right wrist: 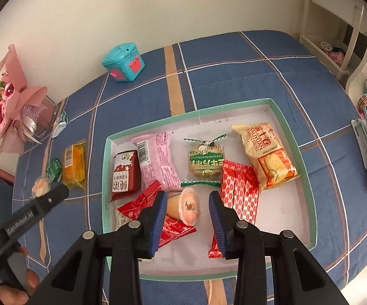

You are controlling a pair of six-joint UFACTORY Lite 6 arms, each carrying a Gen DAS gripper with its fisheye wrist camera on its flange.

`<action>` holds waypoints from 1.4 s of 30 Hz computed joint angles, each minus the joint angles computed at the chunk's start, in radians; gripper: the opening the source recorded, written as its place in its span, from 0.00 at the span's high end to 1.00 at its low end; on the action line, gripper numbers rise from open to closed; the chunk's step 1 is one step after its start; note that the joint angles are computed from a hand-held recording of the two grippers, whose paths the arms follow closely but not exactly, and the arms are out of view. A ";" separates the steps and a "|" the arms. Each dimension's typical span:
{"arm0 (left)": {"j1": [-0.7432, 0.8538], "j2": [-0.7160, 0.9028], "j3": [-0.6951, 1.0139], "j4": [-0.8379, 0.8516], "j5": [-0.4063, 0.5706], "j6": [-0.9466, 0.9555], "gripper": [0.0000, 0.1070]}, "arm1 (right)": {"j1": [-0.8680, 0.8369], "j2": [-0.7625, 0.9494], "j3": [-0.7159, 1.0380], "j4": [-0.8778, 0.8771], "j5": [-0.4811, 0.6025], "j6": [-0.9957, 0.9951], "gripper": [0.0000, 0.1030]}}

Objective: Organize snacks
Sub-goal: 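Open the right tool to set the cream bun in the tray, then move both open tools back over the loose snacks beside the tray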

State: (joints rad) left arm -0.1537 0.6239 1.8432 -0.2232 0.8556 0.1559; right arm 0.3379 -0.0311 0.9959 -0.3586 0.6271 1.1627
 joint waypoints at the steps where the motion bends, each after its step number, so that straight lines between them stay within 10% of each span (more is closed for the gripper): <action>1: 0.002 0.001 0.001 -0.001 -0.001 0.001 0.37 | 0.005 -0.002 -0.001 -0.004 0.001 0.005 0.64; 11: 0.001 -0.002 0.002 0.011 -0.006 0.011 0.36 | -0.002 0.007 0.004 -0.002 -0.004 0.002 0.64; 15: -0.002 0.004 -0.003 0.045 -0.025 -0.016 0.15 | -0.017 0.025 0.004 0.020 -0.016 -0.024 0.36; 26: 0.009 0.018 -0.015 0.115 -0.072 -0.081 0.05 | -0.012 0.055 0.008 -0.029 -0.026 0.013 0.00; 42: -0.007 0.015 -0.034 0.057 -0.201 -0.009 0.05 | 0.002 0.118 0.038 -0.075 -0.068 0.033 0.00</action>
State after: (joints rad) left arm -0.1608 0.6385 1.8091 -0.1662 0.6549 0.1474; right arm 0.3401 0.0874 1.0334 -0.4337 0.5587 1.1962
